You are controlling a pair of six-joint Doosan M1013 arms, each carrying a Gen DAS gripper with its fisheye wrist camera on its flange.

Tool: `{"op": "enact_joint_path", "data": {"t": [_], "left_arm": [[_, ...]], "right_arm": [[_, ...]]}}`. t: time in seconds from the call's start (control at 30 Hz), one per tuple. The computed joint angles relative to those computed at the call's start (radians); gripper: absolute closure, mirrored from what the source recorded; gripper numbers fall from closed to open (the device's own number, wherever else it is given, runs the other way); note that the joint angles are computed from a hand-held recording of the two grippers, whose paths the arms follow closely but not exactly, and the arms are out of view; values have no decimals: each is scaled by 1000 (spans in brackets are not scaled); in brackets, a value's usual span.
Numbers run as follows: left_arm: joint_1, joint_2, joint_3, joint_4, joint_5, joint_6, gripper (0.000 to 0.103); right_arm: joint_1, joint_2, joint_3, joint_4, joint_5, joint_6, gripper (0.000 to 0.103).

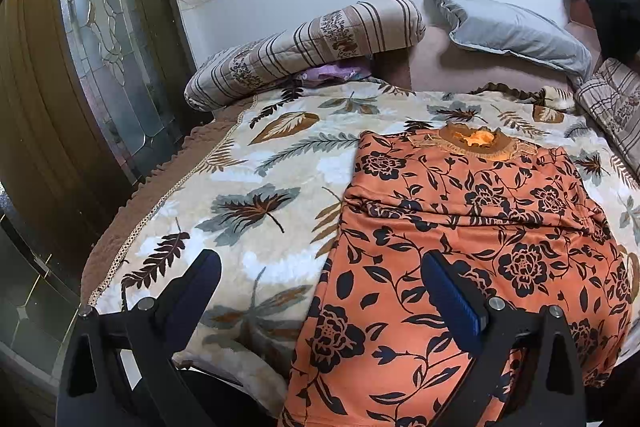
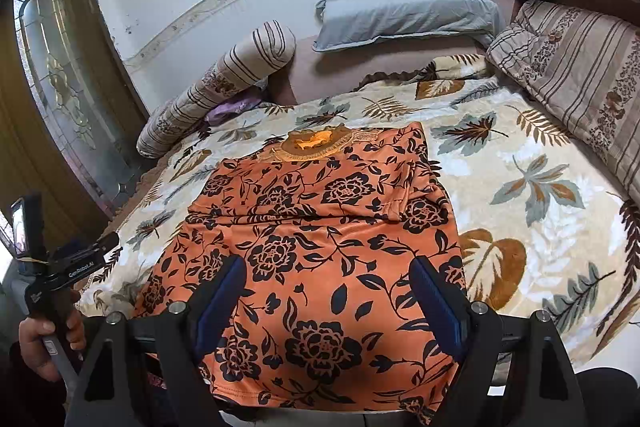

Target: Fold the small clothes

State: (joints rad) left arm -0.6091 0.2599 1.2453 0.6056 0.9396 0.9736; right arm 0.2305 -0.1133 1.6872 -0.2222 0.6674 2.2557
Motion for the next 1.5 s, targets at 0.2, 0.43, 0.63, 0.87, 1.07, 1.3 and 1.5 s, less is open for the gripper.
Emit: {"op": "enact_joint_path", "data": {"t": [0.2, 0.43, 0.63, 0.87, 1.07, 1.3, 1.5], "left_arm": [[3, 1, 2, 0, 6, 1, 3], [6, 5, 3, 7, 11, -3, 3], [10, 11, 2, 3, 14, 5, 3], [29, 76, -86, -73, 4, 119, 3], [46, 239, -311, -103, 75, 240, 3], [77, 433, -574, -234, 272, 341, 3], [84, 518, -656, -251, 362, 362, 2]], "right_arm": [[1, -1, 2, 7, -6, -2, 17], [-10, 7, 0, 45, -13, -17, 17], [-14, 19, -3, 71, -6, -32, 17], [-53, 68, -40, 120, 7, -103, 19], [-163, 179, -119, 344, 28, -228, 41], [-233, 320, -223, 488, 103, -294, 64], [-244, 376, -260, 511, 169, -288, 65]]}}
